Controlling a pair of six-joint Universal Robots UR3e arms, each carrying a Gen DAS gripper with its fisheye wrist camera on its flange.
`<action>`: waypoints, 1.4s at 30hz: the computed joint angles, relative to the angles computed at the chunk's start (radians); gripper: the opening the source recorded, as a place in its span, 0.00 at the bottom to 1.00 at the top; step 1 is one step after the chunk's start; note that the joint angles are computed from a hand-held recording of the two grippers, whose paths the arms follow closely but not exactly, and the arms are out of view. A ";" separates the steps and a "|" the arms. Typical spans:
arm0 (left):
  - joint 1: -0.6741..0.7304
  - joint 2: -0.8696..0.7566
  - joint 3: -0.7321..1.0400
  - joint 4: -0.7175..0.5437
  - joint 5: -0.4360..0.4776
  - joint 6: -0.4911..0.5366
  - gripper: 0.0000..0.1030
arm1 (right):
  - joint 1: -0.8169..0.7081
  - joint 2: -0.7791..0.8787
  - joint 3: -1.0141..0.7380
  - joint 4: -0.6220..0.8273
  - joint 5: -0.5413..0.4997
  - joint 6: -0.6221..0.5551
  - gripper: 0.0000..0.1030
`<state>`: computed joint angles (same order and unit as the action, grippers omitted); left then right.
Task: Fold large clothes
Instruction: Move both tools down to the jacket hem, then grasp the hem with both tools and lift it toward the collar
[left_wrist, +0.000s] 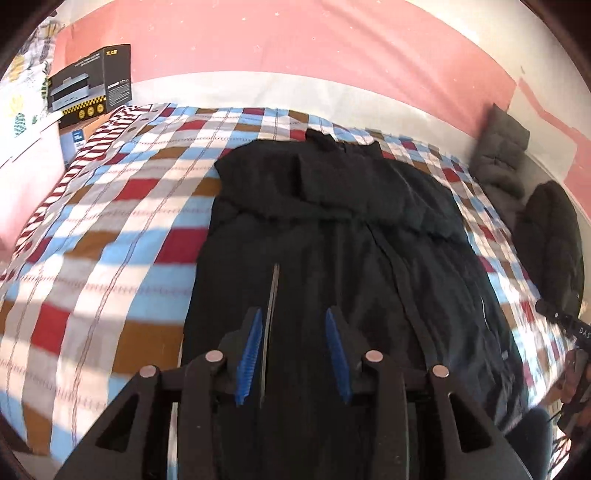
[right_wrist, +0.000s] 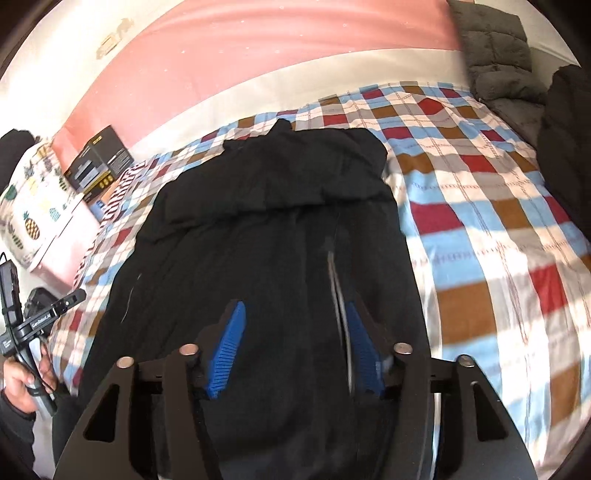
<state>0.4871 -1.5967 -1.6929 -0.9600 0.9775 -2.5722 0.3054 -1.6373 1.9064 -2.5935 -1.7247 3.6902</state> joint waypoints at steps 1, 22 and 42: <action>0.026 0.052 -0.040 -0.028 -0.008 0.026 0.40 | 0.025 -0.014 0.010 0.005 -0.021 0.018 0.61; 0.328 0.373 -0.254 -0.346 -0.039 0.312 0.52 | 0.297 -0.137 0.129 0.108 -0.170 0.256 0.69; 0.228 -0.008 -0.203 -0.075 0.116 0.116 0.56 | -0.136 -0.377 0.485 0.068 0.111 0.106 0.69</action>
<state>0.7151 -1.6049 -1.8960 -1.0354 1.0938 -2.4562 0.1693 -2.0146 2.3919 -2.5258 -1.6142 3.7958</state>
